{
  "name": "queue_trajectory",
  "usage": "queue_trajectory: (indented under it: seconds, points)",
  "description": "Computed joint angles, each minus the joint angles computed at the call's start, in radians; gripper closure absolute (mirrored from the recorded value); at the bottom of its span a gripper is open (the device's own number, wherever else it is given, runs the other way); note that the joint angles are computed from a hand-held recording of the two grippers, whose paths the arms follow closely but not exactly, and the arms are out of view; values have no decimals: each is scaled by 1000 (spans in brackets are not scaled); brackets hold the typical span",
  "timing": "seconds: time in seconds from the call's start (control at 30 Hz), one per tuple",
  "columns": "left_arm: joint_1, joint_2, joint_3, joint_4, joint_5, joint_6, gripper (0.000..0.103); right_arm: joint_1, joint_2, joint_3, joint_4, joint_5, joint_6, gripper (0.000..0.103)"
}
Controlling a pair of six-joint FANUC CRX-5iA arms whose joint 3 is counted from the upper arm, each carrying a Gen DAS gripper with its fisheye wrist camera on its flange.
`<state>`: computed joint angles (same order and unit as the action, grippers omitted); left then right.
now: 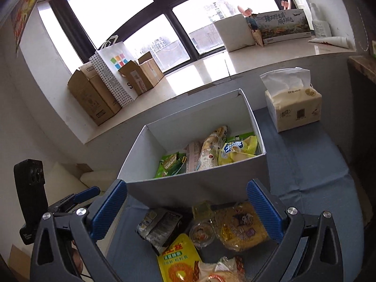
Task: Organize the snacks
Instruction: 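Grasp the round bread pack with the right gripper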
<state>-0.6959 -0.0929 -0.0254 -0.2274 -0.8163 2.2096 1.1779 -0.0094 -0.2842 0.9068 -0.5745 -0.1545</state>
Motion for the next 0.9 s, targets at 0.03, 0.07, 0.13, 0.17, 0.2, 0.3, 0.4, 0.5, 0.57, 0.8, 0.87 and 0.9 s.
queue_trajectory:
  seconds: [0.03, 0.07, 0.13, 0.17, 0.2, 0.3, 0.4, 0.5, 0.57, 0.8, 0.87, 0.9]
  points:
    - [-13, -19, -22, -4, 10, 17, 0, 14, -24, -29, 38, -16, -23, 0]
    - [-27, -34, -39, -14, 11, 39, 0, 30, -48, -60, 79, -36, -49, 0]
    - [-57, -58, -71, -37, 13, 80, 0, 67, -96, -115, 130, -81, -72, 0]
    - [-71, -64, -80, -50, 7, 103, 0, 95, -112, -126, 127, -131, -70, 0]
    - [-87, -69, -85, -69, -5, 134, 0, 121, -125, -139, 129, -182, -75, 0]
    - [-113, -91, -118, -81, 3, 174, 0, 193, -137, -145, 89, -311, 8, 0]
    - [-143, -93, -124, -98, -13, 195, 0, 257, -105, -113, -3, -429, 193, 0]
    - [-161, -92, -136, -93, -15, 206, 0, 287, -59, -91, -108, -449, 369, 0]
    - [-177, -84, -139, -95, -25, 221, 0, 296, -46, -115, -110, -415, 398, 0]
    - [-210, -63, -148, -80, -52, 252, 0, 244, 16, -80, -222, -313, 528, 0]
    - [-221, -63, -150, -81, -53, 264, 0, 230, 30, -66, -253, -281, 580, 0]
    - [-226, -61, -148, -85, -60, 273, 0, 222, 37, -55, -278, -269, 611, 0]
